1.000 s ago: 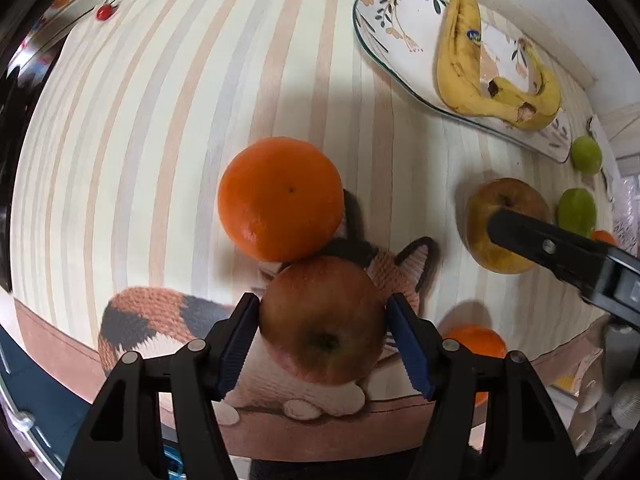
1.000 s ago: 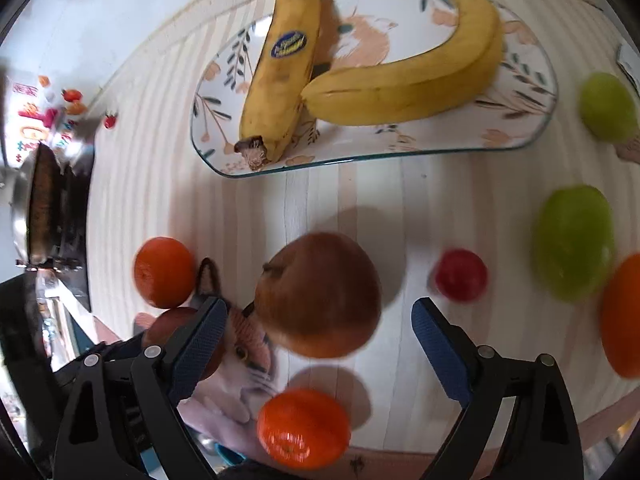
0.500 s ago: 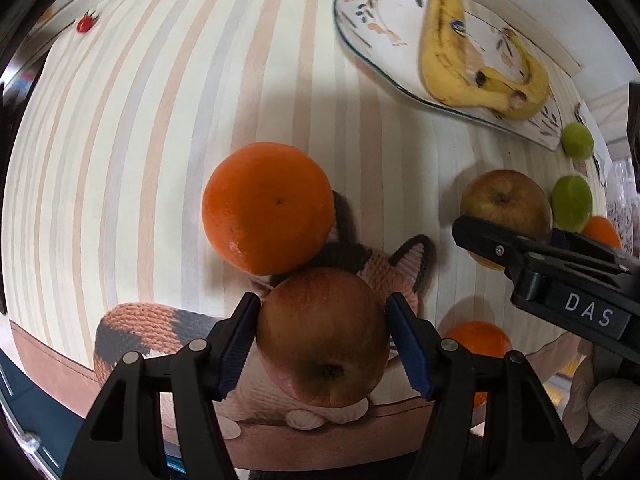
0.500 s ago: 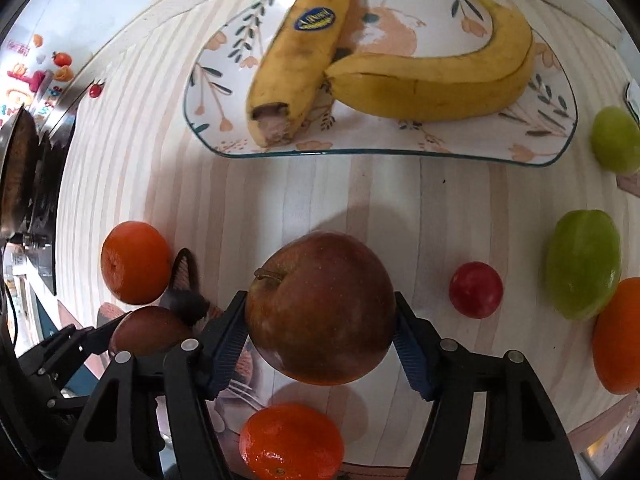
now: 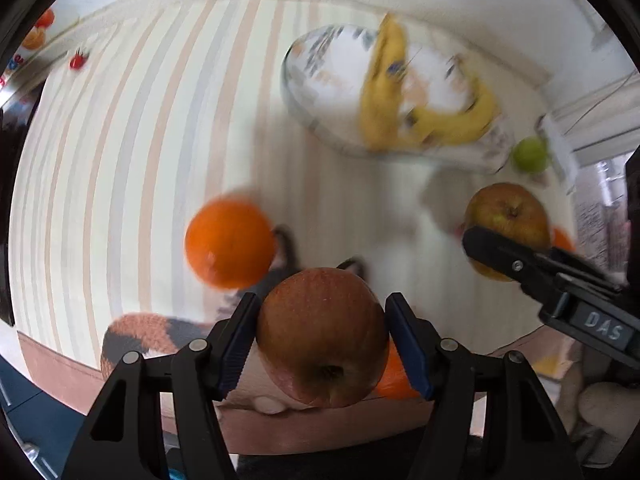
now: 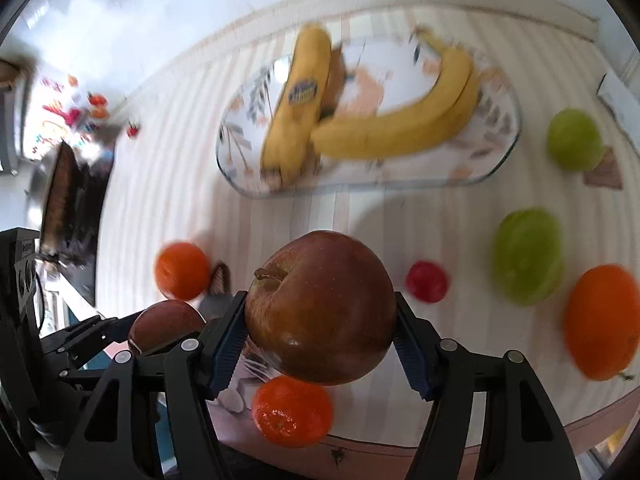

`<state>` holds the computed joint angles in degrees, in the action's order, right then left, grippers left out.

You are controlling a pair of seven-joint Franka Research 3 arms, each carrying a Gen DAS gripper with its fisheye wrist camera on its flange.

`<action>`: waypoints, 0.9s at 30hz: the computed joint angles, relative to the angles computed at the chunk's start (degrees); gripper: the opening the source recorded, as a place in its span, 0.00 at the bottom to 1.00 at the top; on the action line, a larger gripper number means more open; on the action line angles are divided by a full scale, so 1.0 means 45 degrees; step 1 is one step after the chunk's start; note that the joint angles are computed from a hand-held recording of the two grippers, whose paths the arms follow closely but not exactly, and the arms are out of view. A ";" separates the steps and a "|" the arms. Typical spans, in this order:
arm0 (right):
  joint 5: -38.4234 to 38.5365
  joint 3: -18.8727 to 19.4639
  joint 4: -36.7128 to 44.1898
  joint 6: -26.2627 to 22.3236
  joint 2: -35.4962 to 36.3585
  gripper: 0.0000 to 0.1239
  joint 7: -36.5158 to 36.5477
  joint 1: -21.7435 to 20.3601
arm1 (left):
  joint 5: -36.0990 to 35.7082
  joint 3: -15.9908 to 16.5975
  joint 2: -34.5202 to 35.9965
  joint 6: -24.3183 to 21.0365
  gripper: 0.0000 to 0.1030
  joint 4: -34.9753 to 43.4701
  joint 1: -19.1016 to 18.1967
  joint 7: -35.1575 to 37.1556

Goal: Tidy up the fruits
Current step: 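Carry both apples onto the plate beside the bananas and open both tools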

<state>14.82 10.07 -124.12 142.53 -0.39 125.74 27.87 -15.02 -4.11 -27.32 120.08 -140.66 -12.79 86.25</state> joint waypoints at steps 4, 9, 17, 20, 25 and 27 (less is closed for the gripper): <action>-0.0807 -0.0292 0.0051 -0.0040 -0.0458 0.56 0.0410 -0.0464 | -0.0307 0.0024 0.0926 0.0323 0.61 0.1502 -0.0072 0.0211; -0.2348 -0.0769 0.1137 -0.0862 0.0633 0.56 0.0704 -0.1182 | 0.0637 -0.0478 0.3120 0.1022 0.61 0.3715 0.0323 0.0088; -0.3247 -0.1213 0.2411 -0.1828 0.2350 0.56 0.0375 -0.1257 | 0.2220 -0.1086 0.6729 0.0383 0.61 0.6683 0.0968 -0.0308; -0.3715 -0.1298 0.2423 -0.1831 0.2437 0.56 0.0399 -0.1125 | 0.2554 -0.1222 0.7542 0.0049 0.61 0.7258 0.1175 -0.0384; -0.3712 -0.1307 0.2396 -0.1511 0.2588 0.56 0.0369 -0.1060 | 0.2534 -0.1414 0.7850 -0.0057 0.61 0.7294 0.1361 -0.0401; -0.3575 -0.1286 0.2274 -0.1419 0.2553 0.57 0.0231 -0.1061 | 0.2538 -0.1469 0.7891 -0.0079 0.61 0.7222 0.1369 -0.0391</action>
